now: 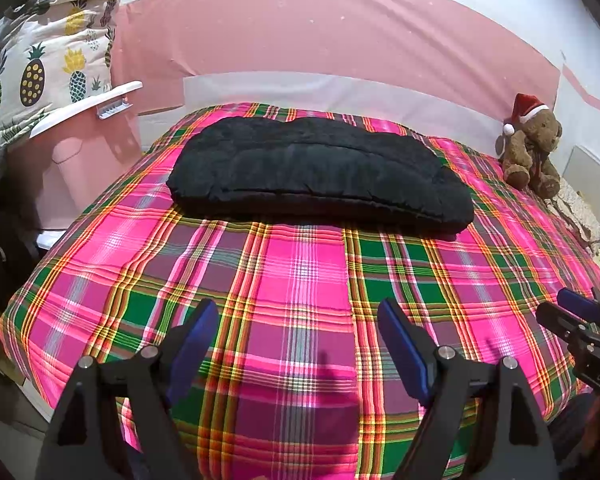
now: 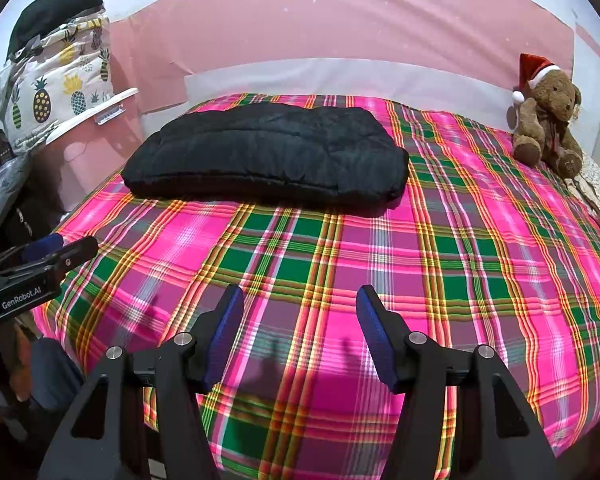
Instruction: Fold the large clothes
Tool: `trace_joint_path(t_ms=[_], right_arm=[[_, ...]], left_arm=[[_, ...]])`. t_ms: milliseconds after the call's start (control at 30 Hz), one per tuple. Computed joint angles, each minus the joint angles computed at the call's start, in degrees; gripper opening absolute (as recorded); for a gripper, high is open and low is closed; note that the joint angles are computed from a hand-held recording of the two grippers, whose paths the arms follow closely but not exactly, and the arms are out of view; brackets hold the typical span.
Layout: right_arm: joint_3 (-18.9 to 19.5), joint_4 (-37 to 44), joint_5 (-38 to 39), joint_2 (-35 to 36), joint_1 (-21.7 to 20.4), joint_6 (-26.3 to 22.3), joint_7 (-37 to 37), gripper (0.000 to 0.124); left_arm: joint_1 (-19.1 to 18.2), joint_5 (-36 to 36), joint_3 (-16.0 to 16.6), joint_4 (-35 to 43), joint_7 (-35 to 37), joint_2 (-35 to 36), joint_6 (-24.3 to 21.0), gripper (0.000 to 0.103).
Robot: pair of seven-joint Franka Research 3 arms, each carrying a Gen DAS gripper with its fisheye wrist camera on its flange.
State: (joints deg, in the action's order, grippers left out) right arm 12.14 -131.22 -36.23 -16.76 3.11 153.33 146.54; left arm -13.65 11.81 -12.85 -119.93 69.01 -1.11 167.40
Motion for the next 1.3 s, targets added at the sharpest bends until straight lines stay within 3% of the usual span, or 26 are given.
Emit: trace_joint_path(t_ms=[533, 700, 967, 1300], right_arm=[[-0.02, 0.07, -0.07, -0.04, -0.01, -0.04, -0.11, 0.059], [-0.04, 0.08, -0.11, -0.05, 0.02, -0.14, -0.16, 0.059], [-0.07, 0.14, -0.06, 0.00, 0.06, -0.21, -0.12, 0.059], [-0.15, 0.16, 0.07, -0.06, -0.01, -0.22, -0.34, 0.059]], left_arm=[[0.15, 2.95, 0.00, -0.49, -2.79, -0.60, 0.29, 0.083], [-0.31, -1.56, 0.24, -0.92, 0.29, -0.74, 1.08, 0.083], [-0.40, -3.01, 0.20, -0.89, 1.63, -0.59, 1.17, 0.083], [0.01, 0.69, -0.02, -0.33, -1.85, -0.37, 0.14, 0.083]])
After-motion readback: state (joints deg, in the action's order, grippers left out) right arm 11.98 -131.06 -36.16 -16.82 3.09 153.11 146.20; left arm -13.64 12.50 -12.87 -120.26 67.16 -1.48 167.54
